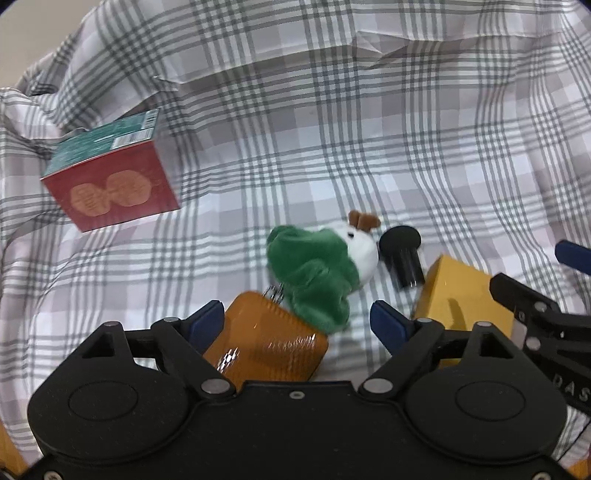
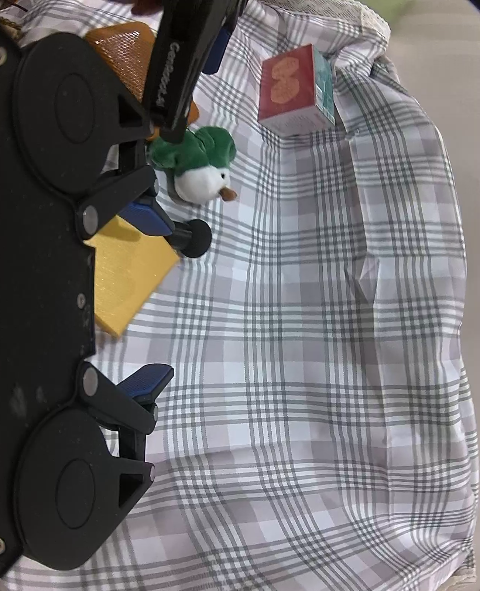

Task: Organize soft objects
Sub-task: 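Withdraw both grippers toward the green-and-white plush toy on the cloth, then grasp the green-and-white plush toy with the left gripper while the right approaches the black-capped stick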

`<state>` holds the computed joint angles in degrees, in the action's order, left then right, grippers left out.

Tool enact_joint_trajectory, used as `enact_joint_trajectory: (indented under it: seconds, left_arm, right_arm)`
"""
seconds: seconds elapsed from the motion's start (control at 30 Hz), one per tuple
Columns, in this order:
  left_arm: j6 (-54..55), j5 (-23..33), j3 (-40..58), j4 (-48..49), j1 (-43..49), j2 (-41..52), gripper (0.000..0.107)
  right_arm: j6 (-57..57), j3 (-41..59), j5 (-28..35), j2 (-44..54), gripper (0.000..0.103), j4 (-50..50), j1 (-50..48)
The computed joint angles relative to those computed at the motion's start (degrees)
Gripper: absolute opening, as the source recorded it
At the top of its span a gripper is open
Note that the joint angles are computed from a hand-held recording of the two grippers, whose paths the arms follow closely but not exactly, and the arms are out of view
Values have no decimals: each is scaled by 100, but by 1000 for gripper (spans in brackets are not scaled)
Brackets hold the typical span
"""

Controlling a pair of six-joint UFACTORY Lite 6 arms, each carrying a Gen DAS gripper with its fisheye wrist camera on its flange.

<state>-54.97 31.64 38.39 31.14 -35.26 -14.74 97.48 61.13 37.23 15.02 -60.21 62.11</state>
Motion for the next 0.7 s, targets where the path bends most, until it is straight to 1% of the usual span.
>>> enact_joint_trajectory:
  seconds: [0.1,0.23,0.33,0.4,0.47,0.53,0.6,0.63,0.7]
  left_arm:
    - [258,-284,222,-169,157,399,83]
    - [102,-390,593,14,169,1056,83]
    - [138,-516,758,-38,222,1370,83]
    - [-10,-532,862,103,231,1568,83]
    - [-214,-577,925,320,249,1712,81]
    - [-83,-744,952,289,350,1766,72]
    - [-32,-826,992,316,415,1761,69]
    - [-188,-827,1006,524,411,1747,66]
    - [-428,-787,1058,874,428,1721,66]
  right_arm:
    - [-2,101,-59,128,75,-46,-138]
    - [37,168,-175,271,75,-138,-313]
    - [73,190,-238,342,75,-185,-368]
    - [70,227,-280,406,75,-220,-405]
    - [100,252,-296,462,75,-288,-419]
    - [98,298,-298,519,75,-330,-442]
    - [82,345,-334,567,75,-358,-480]
    - [63,373,-362,595,75,-374,-500]
    - [7,475,-375,692,75,-378,-531]
